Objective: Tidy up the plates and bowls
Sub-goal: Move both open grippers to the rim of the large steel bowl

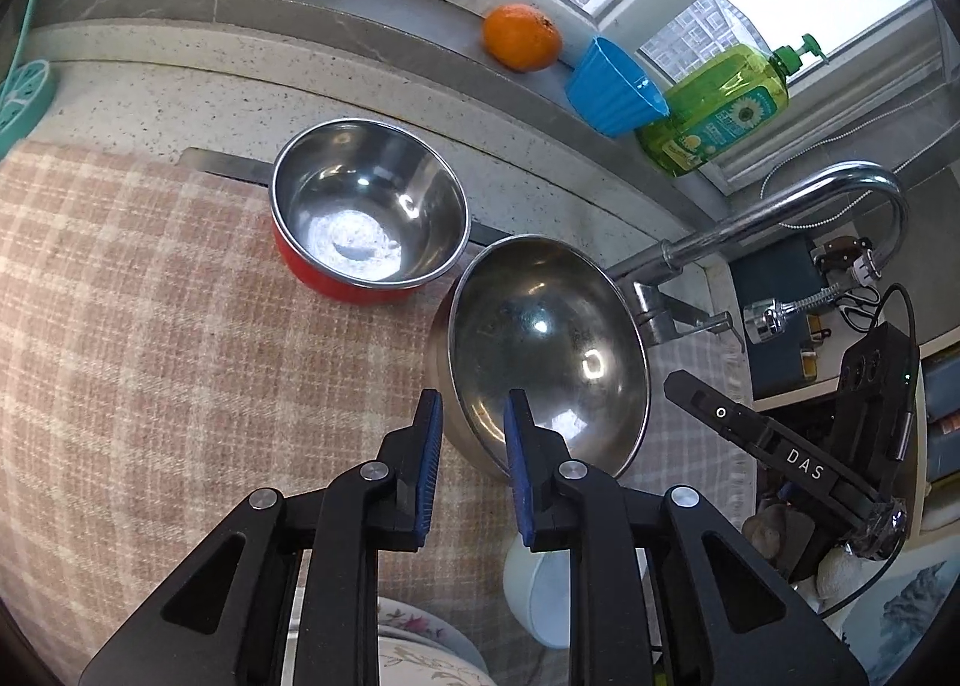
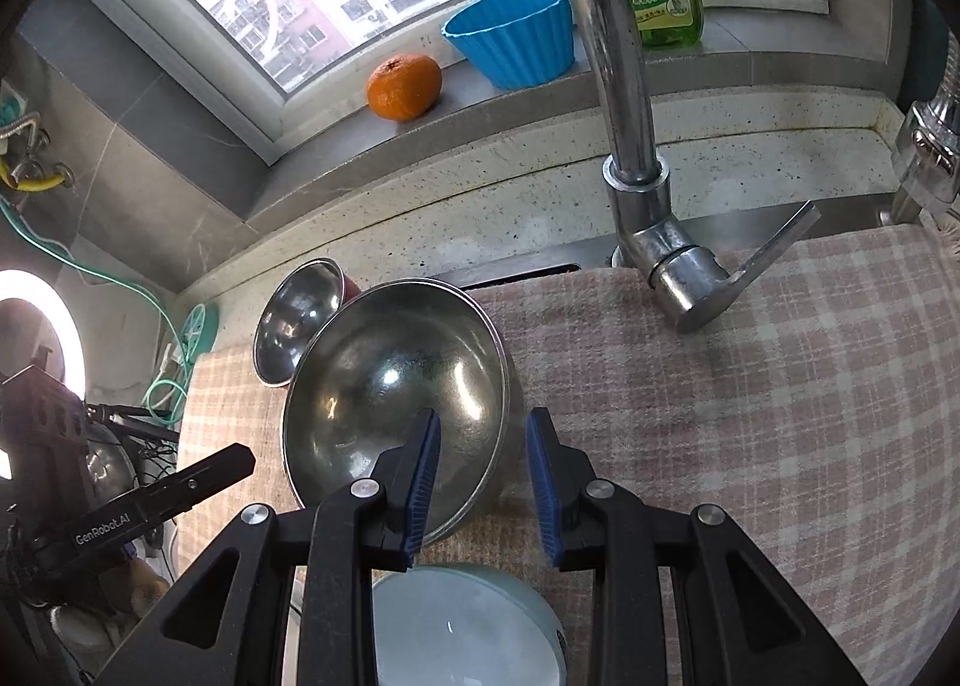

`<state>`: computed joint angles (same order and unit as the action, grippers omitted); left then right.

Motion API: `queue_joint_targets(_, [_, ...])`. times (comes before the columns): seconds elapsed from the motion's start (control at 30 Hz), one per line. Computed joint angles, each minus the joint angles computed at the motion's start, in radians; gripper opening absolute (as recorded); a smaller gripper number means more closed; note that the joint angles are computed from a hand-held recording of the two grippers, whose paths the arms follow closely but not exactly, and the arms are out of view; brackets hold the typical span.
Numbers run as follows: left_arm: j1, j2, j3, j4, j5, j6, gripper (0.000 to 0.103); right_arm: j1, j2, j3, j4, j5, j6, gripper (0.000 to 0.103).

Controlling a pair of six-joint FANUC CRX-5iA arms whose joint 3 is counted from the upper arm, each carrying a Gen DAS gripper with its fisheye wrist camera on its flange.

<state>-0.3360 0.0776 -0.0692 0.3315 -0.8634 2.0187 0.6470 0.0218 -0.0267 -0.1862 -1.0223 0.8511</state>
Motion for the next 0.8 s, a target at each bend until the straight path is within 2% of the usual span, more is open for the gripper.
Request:
queue_joint_targets(0.63, [-0.007, 0.088, 0.074, -0.028, -0.043, -0.002, 0.019, -0.035, 0.083, 0.06, -0.065, -0.046, 0.055, 0.026])
queue_joint_targets(0.8, [-0.005, 0.099, 0.077, -0.026, -0.044, -0.003, 0.017, -0.04, 0.093, 0.071, -0.079, -0.059, 0.067, 0.017])
